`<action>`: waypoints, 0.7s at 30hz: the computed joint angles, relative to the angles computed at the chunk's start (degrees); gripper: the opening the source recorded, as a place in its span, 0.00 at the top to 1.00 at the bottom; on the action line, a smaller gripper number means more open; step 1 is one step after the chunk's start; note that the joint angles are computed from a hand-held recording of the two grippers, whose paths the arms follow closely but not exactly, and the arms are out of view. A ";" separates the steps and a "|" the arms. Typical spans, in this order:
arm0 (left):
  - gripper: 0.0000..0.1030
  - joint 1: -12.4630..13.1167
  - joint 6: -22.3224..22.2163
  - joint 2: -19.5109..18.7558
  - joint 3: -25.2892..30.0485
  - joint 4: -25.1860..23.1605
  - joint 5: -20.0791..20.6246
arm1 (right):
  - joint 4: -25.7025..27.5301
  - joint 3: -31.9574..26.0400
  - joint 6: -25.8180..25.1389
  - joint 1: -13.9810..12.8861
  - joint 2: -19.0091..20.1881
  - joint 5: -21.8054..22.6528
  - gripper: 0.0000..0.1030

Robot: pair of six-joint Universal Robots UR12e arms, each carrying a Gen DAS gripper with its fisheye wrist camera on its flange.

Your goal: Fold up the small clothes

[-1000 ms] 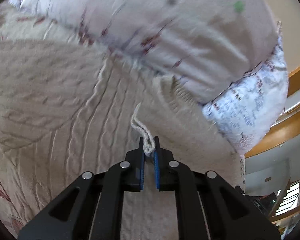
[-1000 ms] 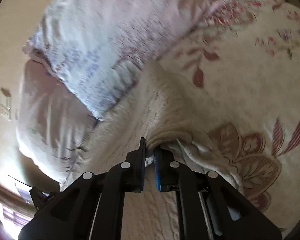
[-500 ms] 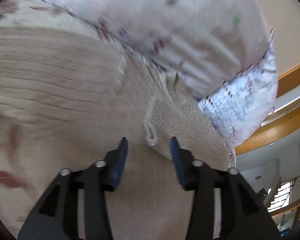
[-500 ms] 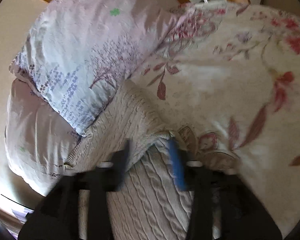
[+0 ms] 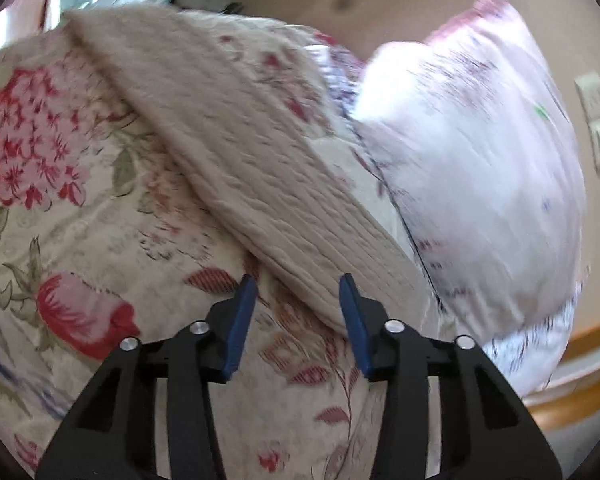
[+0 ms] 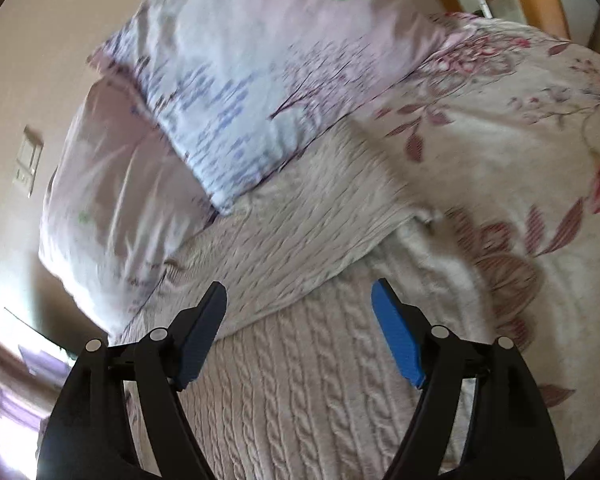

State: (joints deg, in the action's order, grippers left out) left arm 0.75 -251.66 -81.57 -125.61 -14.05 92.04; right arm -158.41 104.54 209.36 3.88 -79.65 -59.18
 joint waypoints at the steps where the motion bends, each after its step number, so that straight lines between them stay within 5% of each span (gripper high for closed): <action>1: 0.66 0.22 -1.25 -0.23 -0.34 1.33 0.09 | 0.36 0.00 -0.63 0.13 -0.02 0.25 0.26; 10: 0.74 2.71 -6.26 -0.65 -2.43 6.96 1.05 | 0.80 -0.02 -4.01 0.56 -0.39 -0.34 0.26; 14: 0.93 3.11 -6.53 -1.22 -2.12 6.45 0.97 | 0.70 -0.04 -4.88 0.40 -0.33 1.13 0.26; 16: 0.94 3.03 -7.18 -1.44 -1.80 6.87 1.27 | 0.59 0.06 -5.53 0.26 -0.41 1.67 0.26; 21: 0.94 -0.09 -0.49 -2.97 1.80 11.17 2.60 | -0.95 0.48 -6.42 -0.05 -0.68 1.82 0.26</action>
State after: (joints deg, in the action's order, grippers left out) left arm 0.66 -252.15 -84.54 -123.82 -2.88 94.64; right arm -159.36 105.02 202.94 3.84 -80.33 -57.37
